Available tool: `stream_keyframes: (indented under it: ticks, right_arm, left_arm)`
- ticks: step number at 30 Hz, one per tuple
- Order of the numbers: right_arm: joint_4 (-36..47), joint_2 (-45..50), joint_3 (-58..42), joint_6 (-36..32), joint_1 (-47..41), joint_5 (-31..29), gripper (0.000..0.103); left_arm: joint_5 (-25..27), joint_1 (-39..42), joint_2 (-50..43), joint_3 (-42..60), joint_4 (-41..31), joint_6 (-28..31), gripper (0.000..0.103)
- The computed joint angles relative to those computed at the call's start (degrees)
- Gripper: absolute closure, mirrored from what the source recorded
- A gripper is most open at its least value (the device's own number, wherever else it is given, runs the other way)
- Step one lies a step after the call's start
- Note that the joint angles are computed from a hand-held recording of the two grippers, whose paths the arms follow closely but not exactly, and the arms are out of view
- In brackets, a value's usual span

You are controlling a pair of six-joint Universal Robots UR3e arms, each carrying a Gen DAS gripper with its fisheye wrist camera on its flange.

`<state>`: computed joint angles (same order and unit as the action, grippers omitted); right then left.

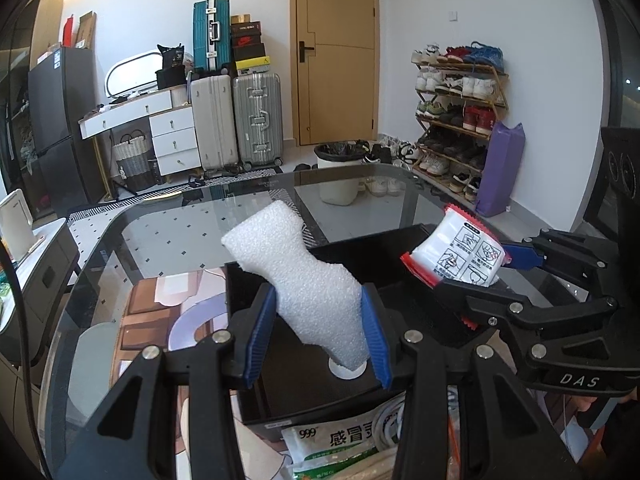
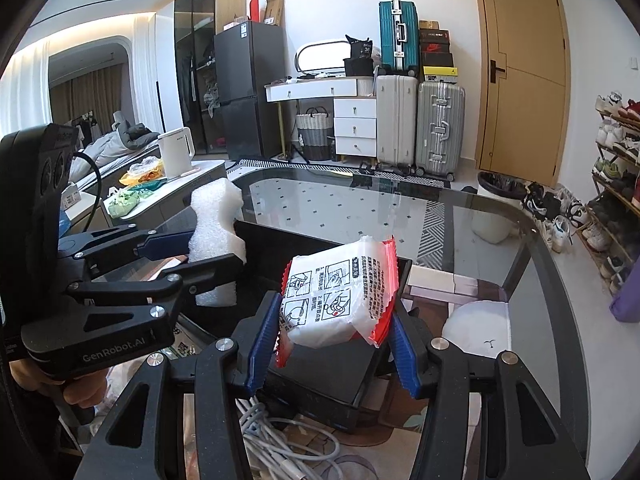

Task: Organize soft objects
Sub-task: 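Carry the foam and packet over the black box with both grippers, then open both grippers to drop the foam and packet into the box, then move both grippers back from the box toward the remaining pile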

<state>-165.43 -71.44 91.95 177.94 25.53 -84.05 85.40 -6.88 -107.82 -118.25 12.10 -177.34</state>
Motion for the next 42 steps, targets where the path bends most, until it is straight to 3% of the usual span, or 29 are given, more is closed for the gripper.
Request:
stream_keyframes:
  ticks: [9, 10, 13, 15, 17, 20, 21, 31, 42]
  right_arm:
    - [-0.3, 3.4, -2.3, -2.0, 0.2, 0.9, 0.047]
    - [-0.7, 3.4, -2.1, -2.6, 0.3, 1.0, 0.045]
    - [-2.5, 2.0, 0.5, -4.0, 0.3, 1.8, 0.024]
    - [-4.0, 0.8, 2.4, -3.9, 0.2, 1.5, 0.02]
    - [-5.1, -1.0, 4.7, -2.8, 0.0, 0.2, 0.017]
    - [-7.8, -5.0, 9.8, -0.5, -0.9, 0.2, 0.005]
    - [-8.7, -6.3, 11.4, 0.1, -1.2, 0.2, 0.001]
    - [-4.9, -17.6, 22.8, 0.7, -2.0, 0.6, 0.001]
    - [-3.6, -20.2, 27.9, 2.3, 1.9, -1.6, 0.001]
  left_arm:
    - [-1.8, 0.6, -0.9, 2.3, -3.6, 1.7, 0.061]
    - [-2.1, 0.7, -0.7, 2.0, -3.7, 2.0, 0.061]
    - [-4.9, 1.7, 0.7, 0.8, -4.2, 2.5, 0.058]
    - [-6.4, 2.2, 2.1, -0.5, -4.6, 2.9, 0.041]
    - [-5.0, 1.5, 2.9, -1.0, -4.6, 2.5, 0.022]
    - [-2.5, 0.5, 4.8, -3.0, -2.8, 1.6, 0.0]
    - [-2.9, 0.8, 5.7, -4.2, -2.0, 1.5, 0.0]
    - [-1.7, 2.7, 17.0, -15.6, -0.4, 0.6, 0.0]
    - [-3.4, 5.7, 23.1, -27.6, 3.9, 0.6, 0.0]
